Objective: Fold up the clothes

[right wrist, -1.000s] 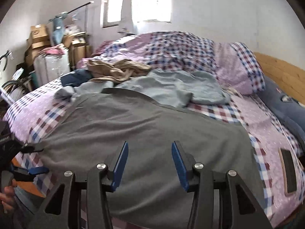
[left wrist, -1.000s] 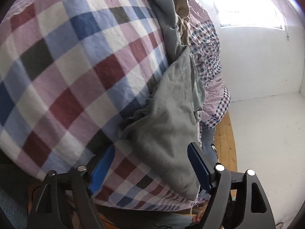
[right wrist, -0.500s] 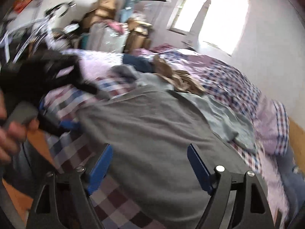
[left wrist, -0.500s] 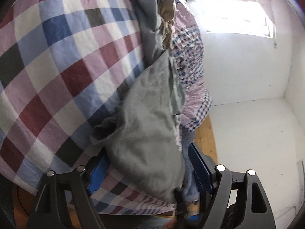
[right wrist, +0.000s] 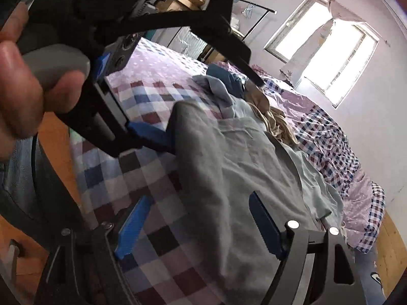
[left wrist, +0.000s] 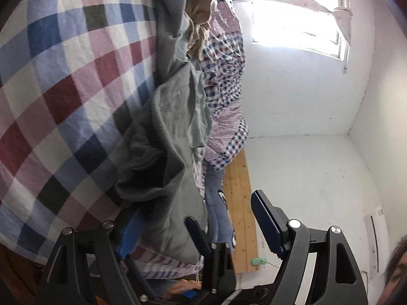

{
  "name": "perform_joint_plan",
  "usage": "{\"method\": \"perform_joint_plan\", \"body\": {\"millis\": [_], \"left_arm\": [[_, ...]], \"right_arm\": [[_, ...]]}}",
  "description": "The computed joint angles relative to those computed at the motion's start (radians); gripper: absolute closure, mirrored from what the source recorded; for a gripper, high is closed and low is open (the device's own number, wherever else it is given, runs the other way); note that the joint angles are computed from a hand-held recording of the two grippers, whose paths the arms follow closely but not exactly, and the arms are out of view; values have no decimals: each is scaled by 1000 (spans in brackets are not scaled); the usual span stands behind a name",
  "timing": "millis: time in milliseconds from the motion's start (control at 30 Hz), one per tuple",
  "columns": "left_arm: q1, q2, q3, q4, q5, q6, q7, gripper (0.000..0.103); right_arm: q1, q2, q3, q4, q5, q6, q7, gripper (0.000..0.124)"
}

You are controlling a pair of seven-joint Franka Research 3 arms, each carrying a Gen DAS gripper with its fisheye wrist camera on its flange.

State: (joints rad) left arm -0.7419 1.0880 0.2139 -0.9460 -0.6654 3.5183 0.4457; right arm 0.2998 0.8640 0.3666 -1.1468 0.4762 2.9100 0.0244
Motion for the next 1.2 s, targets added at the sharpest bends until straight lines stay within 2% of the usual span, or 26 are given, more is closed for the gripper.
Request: {"method": "perform_joint_plan", "body": {"millis": [67, 233, 333, 500, 800, 1033, 1200], "left_arm": [[9, -7, -18, -10, 14, 7, -2, 21], [18, -6, -31, -6, 26, 5, -4, 20], [15, 4, -20, 11, 22, -3, -7, 20], [13, -25, -24, -37, 45, -6, -9, 20], [-19, -34, 43, -61, 84, -58, -70, 20], [-27, -5, 91, -17, 148, -141, -160, 20], [-62, 3, 192, -13, 177, -229, -241, 21]], "right_arm": [[12, 9, -11, 18, -3, -6, 17, 54], [43, 34, -43, 46, -34, 13, 48, 54], [66, 46, -84, 86, -65, -44, 111, 55], [102, 64, -143, 119, -122, -32, 183, 76], [110, 98, -163, 183, -193, -59, 264, 110], [87, 95, -128, 191, -176, -81, 246, 116], [85, 112, -124, 230, -158, -104, 251, 116]]}}
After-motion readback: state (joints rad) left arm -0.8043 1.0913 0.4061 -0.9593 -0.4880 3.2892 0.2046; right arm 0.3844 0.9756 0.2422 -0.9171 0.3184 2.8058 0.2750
